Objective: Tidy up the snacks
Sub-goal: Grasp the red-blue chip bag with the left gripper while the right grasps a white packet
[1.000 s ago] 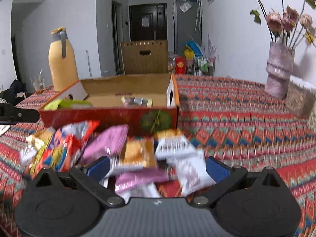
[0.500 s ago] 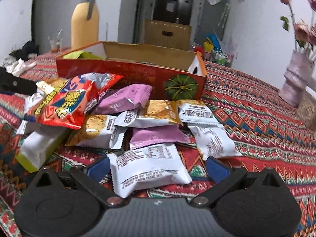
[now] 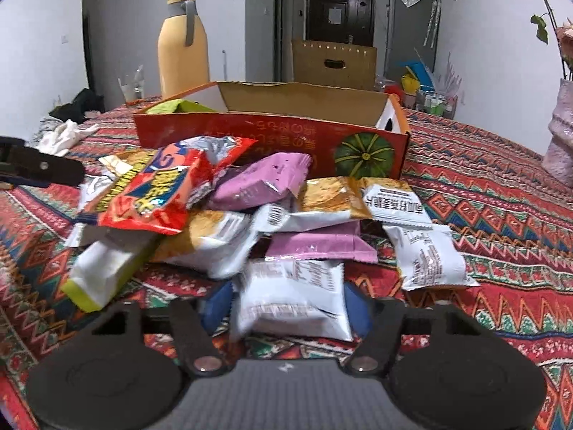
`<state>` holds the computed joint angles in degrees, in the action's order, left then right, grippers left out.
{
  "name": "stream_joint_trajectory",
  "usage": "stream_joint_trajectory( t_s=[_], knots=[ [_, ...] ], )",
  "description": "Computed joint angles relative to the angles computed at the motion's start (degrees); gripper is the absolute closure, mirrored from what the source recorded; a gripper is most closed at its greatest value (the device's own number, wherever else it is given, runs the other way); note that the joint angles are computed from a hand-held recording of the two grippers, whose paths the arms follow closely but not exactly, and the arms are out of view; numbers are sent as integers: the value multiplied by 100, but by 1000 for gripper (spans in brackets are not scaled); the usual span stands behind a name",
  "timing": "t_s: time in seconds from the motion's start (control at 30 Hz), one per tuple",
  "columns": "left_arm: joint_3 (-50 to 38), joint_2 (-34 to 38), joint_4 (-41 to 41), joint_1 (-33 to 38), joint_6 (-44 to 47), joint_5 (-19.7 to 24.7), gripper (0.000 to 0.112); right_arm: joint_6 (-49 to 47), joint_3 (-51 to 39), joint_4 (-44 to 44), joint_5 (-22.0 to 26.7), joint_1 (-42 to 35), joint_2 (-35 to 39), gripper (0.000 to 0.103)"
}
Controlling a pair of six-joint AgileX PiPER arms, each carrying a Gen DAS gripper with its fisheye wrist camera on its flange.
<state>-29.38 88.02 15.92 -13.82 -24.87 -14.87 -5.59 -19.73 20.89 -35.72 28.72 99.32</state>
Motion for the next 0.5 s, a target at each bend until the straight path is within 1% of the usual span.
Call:
stream_joint_trajectory(
  t_s=[0.03, 0.07, 0.17, 0.33, 0.47, 0.5],
  knots=[
    [-1, 2, -3, -1, 1, -4, 9, -101, 17, 171, -36, 88, -12, 56],
    [-8, 2, -43, -14, 34, 2, 9, -188, 41, 339, -85, 180, -23, 58],
    [-44, 2, -90, -48, 71, 30, 9, -130, 163, 576, -252, 326, -92, 62],
    [-149, 54, -291, -168, 267, 79, 9, 153, 576, 943, -756, 527, -349, 62],
    [-348, 158, -621, -361, 542, 198, 9, 242, 833, 1301, -1101, 546, -580, 62],
    [-413, 190, -827, -436, 731, 231, 9, 263, 863, 1388, -1177, 560, -586, 62]
  ],
)
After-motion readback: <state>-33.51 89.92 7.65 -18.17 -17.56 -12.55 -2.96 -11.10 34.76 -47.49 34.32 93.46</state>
